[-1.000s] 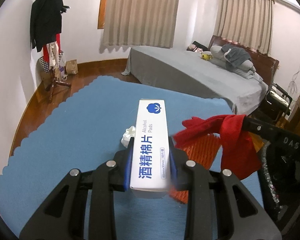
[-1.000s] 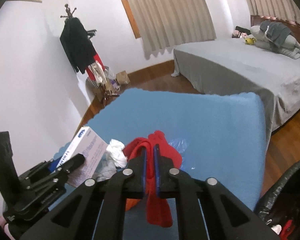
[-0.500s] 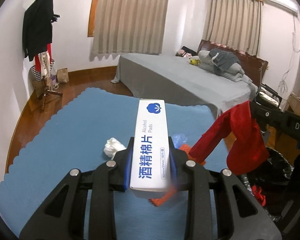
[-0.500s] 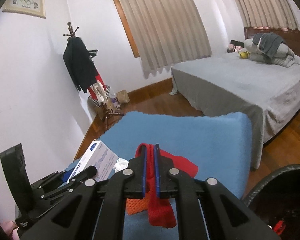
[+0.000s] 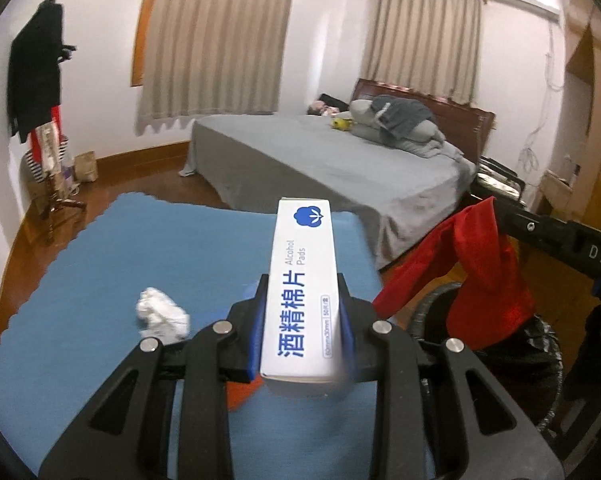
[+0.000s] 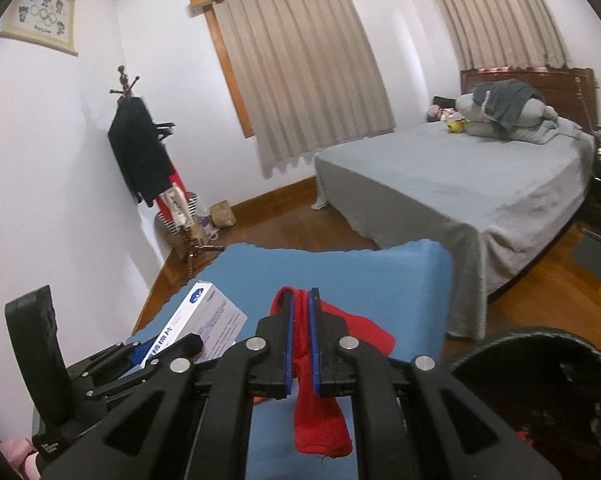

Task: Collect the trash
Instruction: 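Carry the box and red cloth over the bin and release both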

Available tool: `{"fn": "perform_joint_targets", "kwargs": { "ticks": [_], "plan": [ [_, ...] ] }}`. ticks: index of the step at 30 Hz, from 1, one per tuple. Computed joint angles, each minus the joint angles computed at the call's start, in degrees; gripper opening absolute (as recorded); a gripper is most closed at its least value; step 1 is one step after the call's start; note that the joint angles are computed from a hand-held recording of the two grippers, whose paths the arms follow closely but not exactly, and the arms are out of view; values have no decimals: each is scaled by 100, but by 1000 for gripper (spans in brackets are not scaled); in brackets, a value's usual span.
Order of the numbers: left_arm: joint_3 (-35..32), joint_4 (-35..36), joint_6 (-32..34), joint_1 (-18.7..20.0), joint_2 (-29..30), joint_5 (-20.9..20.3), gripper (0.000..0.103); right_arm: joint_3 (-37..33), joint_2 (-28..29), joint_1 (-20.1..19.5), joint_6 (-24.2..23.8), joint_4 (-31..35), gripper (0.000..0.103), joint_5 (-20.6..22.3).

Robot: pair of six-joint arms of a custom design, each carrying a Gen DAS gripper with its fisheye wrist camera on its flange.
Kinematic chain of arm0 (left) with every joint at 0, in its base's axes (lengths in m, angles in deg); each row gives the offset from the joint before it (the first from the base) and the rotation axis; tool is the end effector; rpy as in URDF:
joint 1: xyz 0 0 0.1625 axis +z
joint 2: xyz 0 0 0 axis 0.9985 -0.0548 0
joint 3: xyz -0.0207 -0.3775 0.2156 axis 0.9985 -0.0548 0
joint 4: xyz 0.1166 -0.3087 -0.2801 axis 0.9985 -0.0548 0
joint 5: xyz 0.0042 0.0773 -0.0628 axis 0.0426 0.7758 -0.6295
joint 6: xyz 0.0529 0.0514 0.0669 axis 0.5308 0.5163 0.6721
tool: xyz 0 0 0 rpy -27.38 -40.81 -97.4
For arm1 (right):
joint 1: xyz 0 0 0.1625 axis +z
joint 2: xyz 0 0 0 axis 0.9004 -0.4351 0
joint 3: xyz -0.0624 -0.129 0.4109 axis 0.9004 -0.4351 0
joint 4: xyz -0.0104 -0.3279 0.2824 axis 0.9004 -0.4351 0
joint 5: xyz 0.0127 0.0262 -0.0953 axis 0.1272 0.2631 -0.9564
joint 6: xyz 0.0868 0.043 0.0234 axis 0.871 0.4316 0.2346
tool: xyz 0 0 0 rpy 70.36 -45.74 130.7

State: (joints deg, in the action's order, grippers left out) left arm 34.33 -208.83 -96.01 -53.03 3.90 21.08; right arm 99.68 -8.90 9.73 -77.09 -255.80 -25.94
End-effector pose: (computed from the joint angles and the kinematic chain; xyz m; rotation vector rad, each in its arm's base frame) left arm -0.3586 -0.4943 -0.0598 0.6682 2.3303 -1.1602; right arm 0.0097 -0.5149 0.3197 0.6431 -2.4137 1.3310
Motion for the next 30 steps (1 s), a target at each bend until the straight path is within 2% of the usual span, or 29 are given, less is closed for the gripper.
{"fn": "perform_joint_targets", "kwargs": {
  "ticks": [12,24,30],
  "plan": [
    [-756,205,281,-244,652,-775,29,319,-827,-747,70,-145,7,15],
    [-1612,671,529,-316,1350,-1705,29,464,-1231,-1510,158,-217,7,-45],
    [-2036,1029,574,-272,1669,-2139,31,487,-1261,-1742,225,-248,7,-168]
  ]
}}
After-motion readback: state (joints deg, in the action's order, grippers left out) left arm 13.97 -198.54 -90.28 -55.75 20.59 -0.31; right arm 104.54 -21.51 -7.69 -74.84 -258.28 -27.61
